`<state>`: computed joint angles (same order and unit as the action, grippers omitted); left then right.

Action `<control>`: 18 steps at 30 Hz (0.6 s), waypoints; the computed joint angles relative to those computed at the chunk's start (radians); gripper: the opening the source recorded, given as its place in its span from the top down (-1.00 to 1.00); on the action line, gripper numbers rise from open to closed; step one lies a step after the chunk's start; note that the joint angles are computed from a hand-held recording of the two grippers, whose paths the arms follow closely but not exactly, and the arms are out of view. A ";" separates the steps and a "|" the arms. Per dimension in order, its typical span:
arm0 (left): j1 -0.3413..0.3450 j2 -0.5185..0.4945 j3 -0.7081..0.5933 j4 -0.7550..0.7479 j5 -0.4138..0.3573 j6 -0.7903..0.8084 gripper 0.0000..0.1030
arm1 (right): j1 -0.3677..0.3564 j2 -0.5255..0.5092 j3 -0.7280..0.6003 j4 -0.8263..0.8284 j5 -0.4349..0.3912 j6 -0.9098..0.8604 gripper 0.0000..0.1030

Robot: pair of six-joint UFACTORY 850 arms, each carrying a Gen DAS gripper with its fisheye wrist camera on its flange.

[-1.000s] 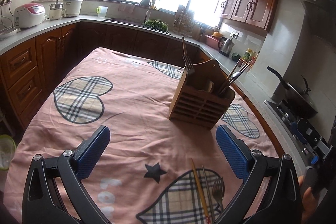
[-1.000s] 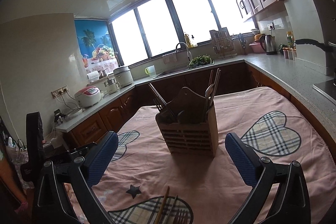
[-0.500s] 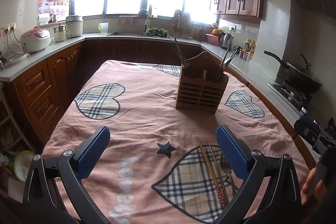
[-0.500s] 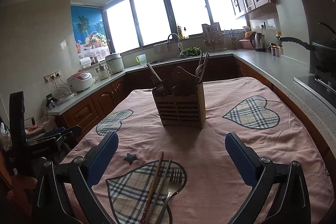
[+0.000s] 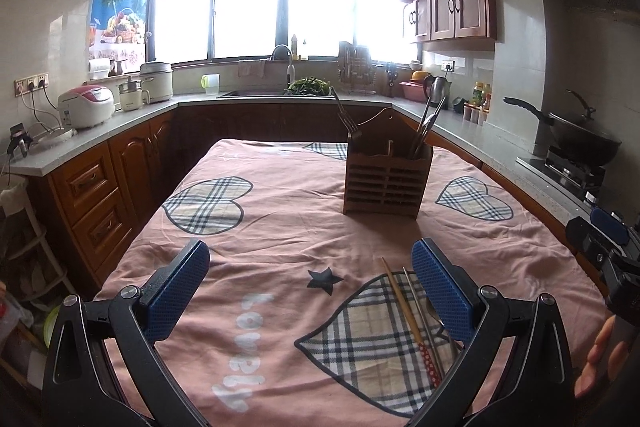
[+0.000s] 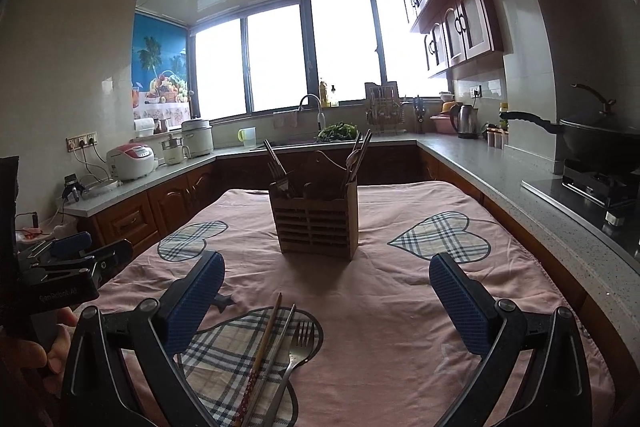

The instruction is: Organize utensils

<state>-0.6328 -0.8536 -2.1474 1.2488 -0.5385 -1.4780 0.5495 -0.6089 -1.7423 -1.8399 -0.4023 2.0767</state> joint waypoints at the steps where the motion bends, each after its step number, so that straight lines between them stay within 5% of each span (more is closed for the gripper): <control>1: -0.002 0.002 0.009 0.012 0.001 -0.016 -1.00 | 0.000 -0.004 0.000 0.005 0.002 -0.005 -1.00; 18: -0.020 0.005 0.044 0.082 -0.040 -0.059 -1.00 | -0.004 -0.020 0.023 -0.059 0.020 0.070 -1.00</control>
